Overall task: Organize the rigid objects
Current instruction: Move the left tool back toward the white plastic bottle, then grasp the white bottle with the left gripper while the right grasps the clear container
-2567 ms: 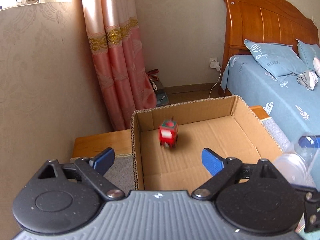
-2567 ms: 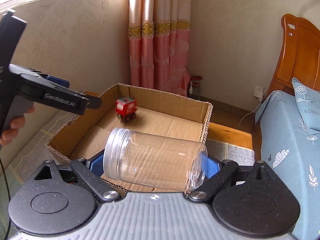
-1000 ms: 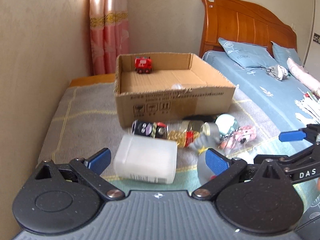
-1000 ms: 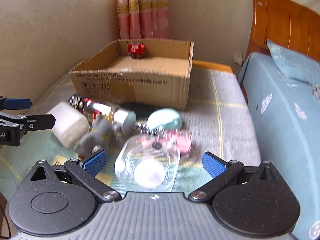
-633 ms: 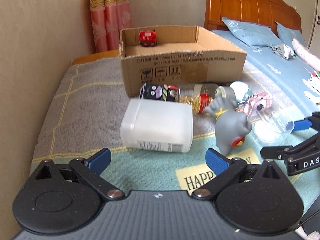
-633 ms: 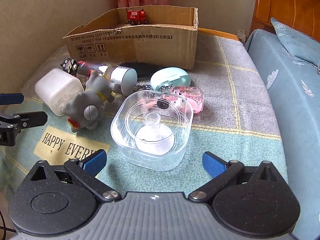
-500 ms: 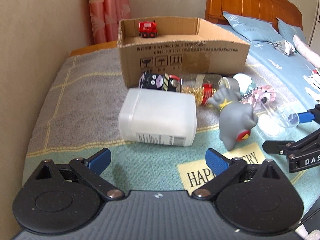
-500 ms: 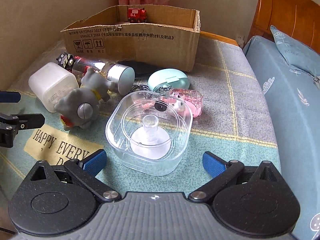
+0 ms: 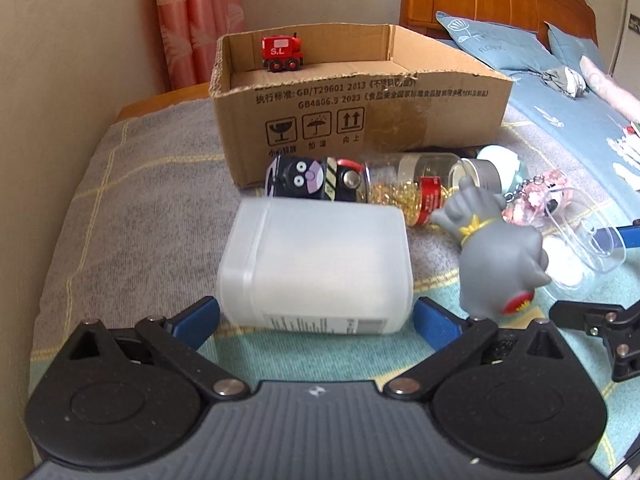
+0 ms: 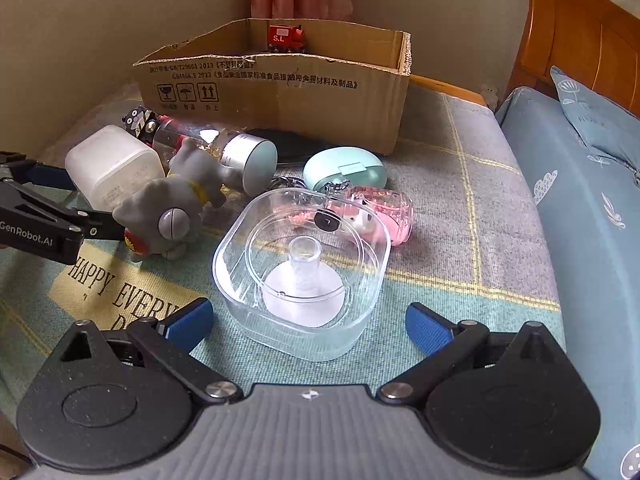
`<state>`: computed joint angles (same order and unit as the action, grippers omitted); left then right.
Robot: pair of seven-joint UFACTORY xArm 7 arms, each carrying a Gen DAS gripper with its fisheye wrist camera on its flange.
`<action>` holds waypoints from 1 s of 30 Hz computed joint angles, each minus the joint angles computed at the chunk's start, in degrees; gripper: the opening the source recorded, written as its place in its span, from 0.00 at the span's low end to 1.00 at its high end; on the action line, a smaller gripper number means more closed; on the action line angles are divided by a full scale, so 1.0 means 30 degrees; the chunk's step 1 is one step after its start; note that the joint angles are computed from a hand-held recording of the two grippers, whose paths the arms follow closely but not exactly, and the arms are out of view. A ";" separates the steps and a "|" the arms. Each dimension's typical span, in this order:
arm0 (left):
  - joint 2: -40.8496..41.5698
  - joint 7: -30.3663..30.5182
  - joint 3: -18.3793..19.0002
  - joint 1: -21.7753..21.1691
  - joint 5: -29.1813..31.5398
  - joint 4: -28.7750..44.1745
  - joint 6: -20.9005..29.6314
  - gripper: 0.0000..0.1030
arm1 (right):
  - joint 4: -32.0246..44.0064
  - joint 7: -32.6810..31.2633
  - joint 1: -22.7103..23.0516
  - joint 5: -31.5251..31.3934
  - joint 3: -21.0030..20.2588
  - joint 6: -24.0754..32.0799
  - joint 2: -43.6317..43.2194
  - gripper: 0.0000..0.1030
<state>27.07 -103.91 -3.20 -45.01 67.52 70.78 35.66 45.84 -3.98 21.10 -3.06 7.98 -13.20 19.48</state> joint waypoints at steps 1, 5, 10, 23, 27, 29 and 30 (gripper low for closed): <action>0.0117 0.0325 0.0013 -0.0103 -0.0013 0.0241 0.0436 0.99 | -0.0026 -0.0002 -0.0104 -0.0072 0.0085 -0.0090 0.0019 1.00; 0.0203 0.1264 0.0041 -0.0263 0.0302 0.0654 0.1284 0.97 | -0.0088 0.0021 -0.0242 -0.0184 0.0188 -0.0299 0.0056 1.00; 0.0080 0.1416 0.0011 0.0064 0.0623 0.0608 0.0606 0.81 | -0.0096 0.0047 -0.0191 -0.0166 0.0131 -0.0352 0.0073 1.00; -0.1519 0.0058 -0.0961 -0.0379 -0.1325 -0.1164 0.1704 0.80 | -0.0398 -0.0130 0.0605 0.0588 -0.0482 -0.1158 0.0136 1.00; -0.1825 -0.0418 -0.1204 -0.0430 -0.1169 -0.1551 0.1909 0.81 | 0.0003 -0.0267 0.1498 0.1330 -0.1154 -0.0239 0.0037 1.00; -0.1773 -0.0525 -0.1234 -0.0312 -0.1018 -0.1523 0.1744 0.81 | 0.0444 -0.0289 0.2376 0.1793 -0.1864 0.0388 0.0098 1.00; -0.1729 -0.0553 -0.1229 -0.0289 -0.0932 -0.1474 0.1747 0.81 | 0.0689 -0.0205 0.2739 0.1980 -0.2163 0.0661 0.0173 1.00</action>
